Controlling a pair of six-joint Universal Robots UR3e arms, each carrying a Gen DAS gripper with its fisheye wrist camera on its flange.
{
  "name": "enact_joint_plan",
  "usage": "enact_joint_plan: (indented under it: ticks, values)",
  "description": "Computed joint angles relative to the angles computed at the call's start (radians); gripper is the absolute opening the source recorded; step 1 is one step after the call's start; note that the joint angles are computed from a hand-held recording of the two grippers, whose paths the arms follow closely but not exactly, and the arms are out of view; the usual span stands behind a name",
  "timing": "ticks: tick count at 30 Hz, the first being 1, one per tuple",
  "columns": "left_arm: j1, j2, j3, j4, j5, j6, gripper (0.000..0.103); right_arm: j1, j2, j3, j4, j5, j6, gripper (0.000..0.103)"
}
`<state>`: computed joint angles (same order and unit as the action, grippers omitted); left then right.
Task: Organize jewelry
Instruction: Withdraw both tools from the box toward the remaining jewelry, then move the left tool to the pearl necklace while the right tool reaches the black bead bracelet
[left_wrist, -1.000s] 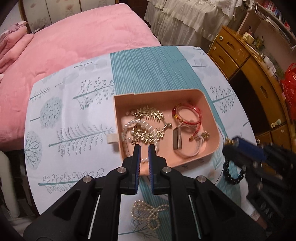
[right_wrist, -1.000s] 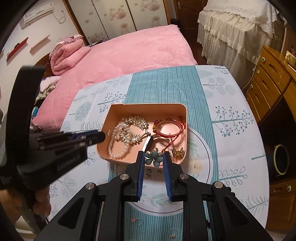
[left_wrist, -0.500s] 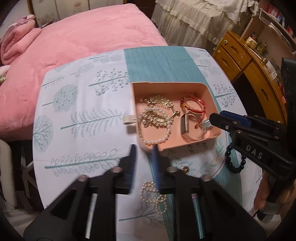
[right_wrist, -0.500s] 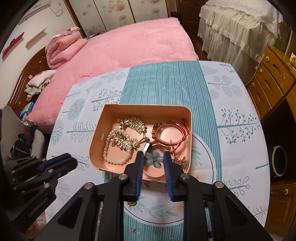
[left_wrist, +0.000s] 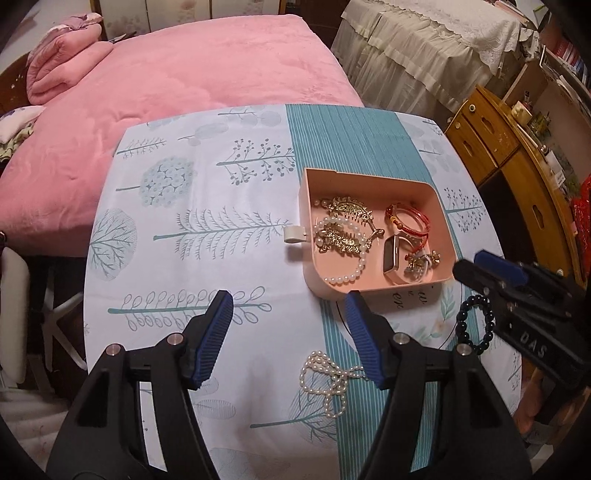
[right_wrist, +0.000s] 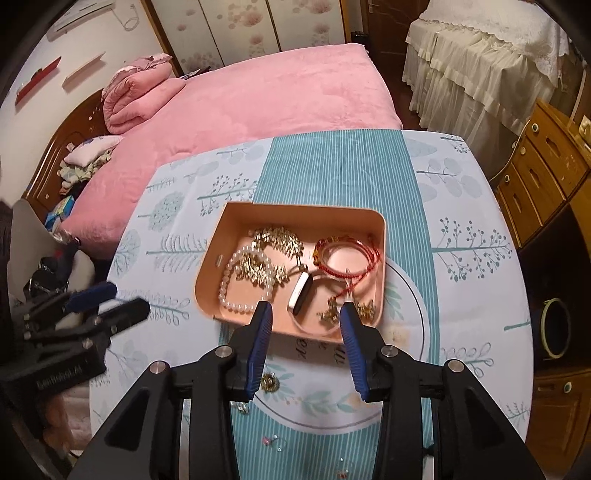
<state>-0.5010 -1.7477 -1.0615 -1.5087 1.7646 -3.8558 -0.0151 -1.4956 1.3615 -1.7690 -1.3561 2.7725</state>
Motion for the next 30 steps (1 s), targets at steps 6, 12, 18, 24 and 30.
enact_joint_plan:
  ticks: [6, 12, 18, 24, 30]
  values:
    - [-0.027, 0.008, -0.005, -0.006, 0.012, -0.01, 0.06, -0.06, -0.122, 0.115, 0.029, 0.006, -0.04, 0.038]
    - [-0.047, 0.036, -0.067, 0.002, -0.007, -0.026, 0.06, -0.155, -0.254, 0.24, 0.061, 0.004, -0.087, 0.038]
    - [-0.062, 0.068, -0.172, 0.029, -0.045, -0.063, 0.06, -0.286, -0.392, 0.36, 0.116, -0.007, -0.164, 0.038]
    - [-0.078, 0.083, -0.264, 0.063, -0.079, -0.09, 0.06, -0.405, -0.505, 0.461, 0.177, -0.024, -0.243, 0.038]
    - [-0.066, 0.1, -0.34, 0.115, -0.125, -0.119, 0.06, -0.491, -0.624, 0.561, 0.222, -0.039, -0.32, 0.038]
